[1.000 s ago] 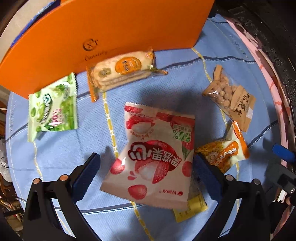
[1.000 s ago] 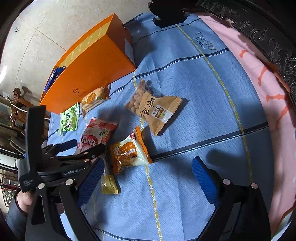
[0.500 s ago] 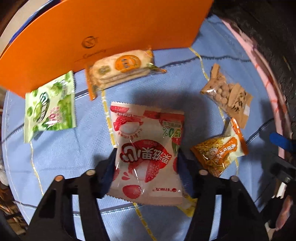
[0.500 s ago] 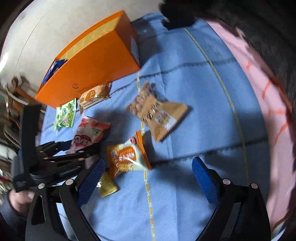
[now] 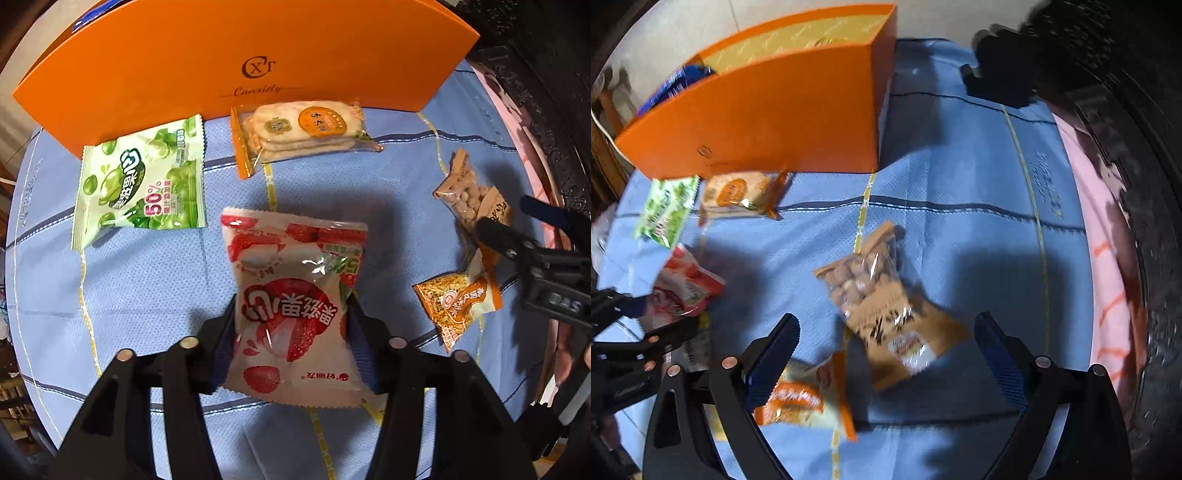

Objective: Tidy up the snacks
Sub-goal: 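Grasp the clear peanut bag with the right tool while the left tool holds the pink bag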

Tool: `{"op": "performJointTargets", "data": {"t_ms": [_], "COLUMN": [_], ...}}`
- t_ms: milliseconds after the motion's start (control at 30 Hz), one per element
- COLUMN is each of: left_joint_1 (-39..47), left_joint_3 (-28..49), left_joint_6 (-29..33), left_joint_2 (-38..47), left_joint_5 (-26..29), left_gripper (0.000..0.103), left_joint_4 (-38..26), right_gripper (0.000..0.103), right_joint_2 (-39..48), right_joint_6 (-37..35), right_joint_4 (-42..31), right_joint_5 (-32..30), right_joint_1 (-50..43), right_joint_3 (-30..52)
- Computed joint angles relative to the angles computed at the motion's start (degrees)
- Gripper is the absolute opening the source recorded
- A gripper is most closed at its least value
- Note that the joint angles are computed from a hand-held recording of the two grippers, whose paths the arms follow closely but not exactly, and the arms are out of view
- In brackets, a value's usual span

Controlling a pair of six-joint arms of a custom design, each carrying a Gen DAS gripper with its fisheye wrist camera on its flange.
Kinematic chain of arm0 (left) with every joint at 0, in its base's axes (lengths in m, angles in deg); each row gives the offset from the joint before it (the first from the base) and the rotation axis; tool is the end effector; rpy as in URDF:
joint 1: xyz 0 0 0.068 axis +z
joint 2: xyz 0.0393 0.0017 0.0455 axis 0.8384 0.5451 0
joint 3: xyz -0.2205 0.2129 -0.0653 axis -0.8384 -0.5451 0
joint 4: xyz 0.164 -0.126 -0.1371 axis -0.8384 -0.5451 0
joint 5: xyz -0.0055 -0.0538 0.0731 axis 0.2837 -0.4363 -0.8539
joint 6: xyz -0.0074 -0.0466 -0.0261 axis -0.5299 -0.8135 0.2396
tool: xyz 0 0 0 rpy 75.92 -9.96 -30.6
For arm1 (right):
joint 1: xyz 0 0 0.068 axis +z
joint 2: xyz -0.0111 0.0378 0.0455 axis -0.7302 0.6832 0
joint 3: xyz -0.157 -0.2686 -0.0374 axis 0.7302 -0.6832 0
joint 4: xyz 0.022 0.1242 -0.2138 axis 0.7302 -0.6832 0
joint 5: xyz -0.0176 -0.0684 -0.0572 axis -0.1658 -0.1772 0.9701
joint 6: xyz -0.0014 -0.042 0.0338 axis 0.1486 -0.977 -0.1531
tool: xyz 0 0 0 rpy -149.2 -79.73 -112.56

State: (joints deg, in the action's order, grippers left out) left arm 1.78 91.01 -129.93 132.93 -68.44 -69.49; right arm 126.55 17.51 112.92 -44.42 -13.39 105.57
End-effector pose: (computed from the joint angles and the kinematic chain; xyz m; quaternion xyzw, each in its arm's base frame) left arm 0.1445 -0.2016 0.0366 -0.0295 0.9945 -0.0443 0.0902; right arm 0.1881 0.1197 0.0368 -0.1783 0.9725 0.0019 0.1497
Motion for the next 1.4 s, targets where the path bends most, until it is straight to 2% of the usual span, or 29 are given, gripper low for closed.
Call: {"op": "performJointTargets", "data": {"t_ms": [133, 233, 400, 467, 500, 533, 567, 633, 900, 967, 1000, 1067, 1133, 1233, 1300, 1400], "left_joint_1": [1.33, 2.79, 3.37, 2.40, 1.76, 0.93, 0.47, -0.11, 1.09, 1.61, 2.11, 2.75, 3.98, 4.85, 5.42, 5.31], "left_joint_3": [0.35, 4.50, 6.85, 8.62, 9.64, 11.19, 11.54, 11.93, 5.55, 4.05, 4.50, 4.88, 5.25, 5.54, 7.29, 9.42], "left_joint_6": [0.77, 1.95, 2.89, 3.10, 3.22, 3.08, 3.00, 2.92, 2.70, 3.42, 4.13, 4.33, 3.82, 4.04, 4.55, 5.06], "left_joint_2": [0.20, 3.01, 4.66, 5.53, 5.94, 6.60, 6.64, 6.45, 4.25, 4.20, 4.52, 4.92, 6.19, 7.10, 7.89, 9.06], "left_joint_5": [1.30, 2.72, 3.29, 2.42, 1.91, 1.40, 0.76, -0.10, 2.40, 2.59, 2.87, 3.33, 4.11, 4.64, 4.69, 4.04], "left_gripper": [0.066, 0.072, 0.081, 0.082, 0.082, 0.082, 0.079, 0.069, 0.066, 0.067, 0.070, 0.084, 0.092, 0.096, 0.097, 0.097], "left_joint_4": [-0.36, -2.42, -3.58, -5.54, -6.94, -8.55, -9.36, -10.80, -4.04, -2.33, -2.50, -3.08, -3.09, -2.00, -3.89, -6.40], "right_gripper": [0.094, 0.094, 0.094, 0.084, 0.070, 0.060, 0.058, 0.058, 0.060, 0.061, 0.065, 0.072, 0.077, 0.079, 0.079, 0.078], "right_joint_2": [4.41, 6.58, 8.12, 8.35, 8.14, 7.80, 7.24, 6.54, 6.47, 6.69, 7.27, 7.52, 7.64, 7.70, 8.05, 8.05], "right_joint_6": [-2.37, -2.77, -3.71, -4.27, -4.73, -5.45, -5.57, -5.36, -7.13, -7.86, -7.97, -7.81, -7.81, -8.69, -7.38, -6.84], "right_joint_4": [-2.73, -3.87, -3.03, -2.15, -1.88, -1.60, -2.61, -2.65, 1.41, 1.70, 1.50, 1.26, 1.03, -1.26, -4.33, -6.03], "right_joint_5": [1.04, 1.73, 1.07, -0.99, -4.04, -4.19, -3.89, -4.69, -6.17, -5.09, -4.81, -3.27, -1.96, -1.37, 0.03, -1.46], "right_joint_1": [0.13, -0.04, -1.32, -2.85, -4.50, -5.21, -5.21, -6.23, -7.89, -7.31, -7.13, -6.87, -6.42, -5.81, -3.17, -2.00], "right_joint_3": [4.04, 5.65, 5.92, 5.76, 5.57, 5.53, 5.70, 5.26, 0.51, 0.22, 1.02, 1.53, 2.15, 4.55, 7.43, 9.48]}}
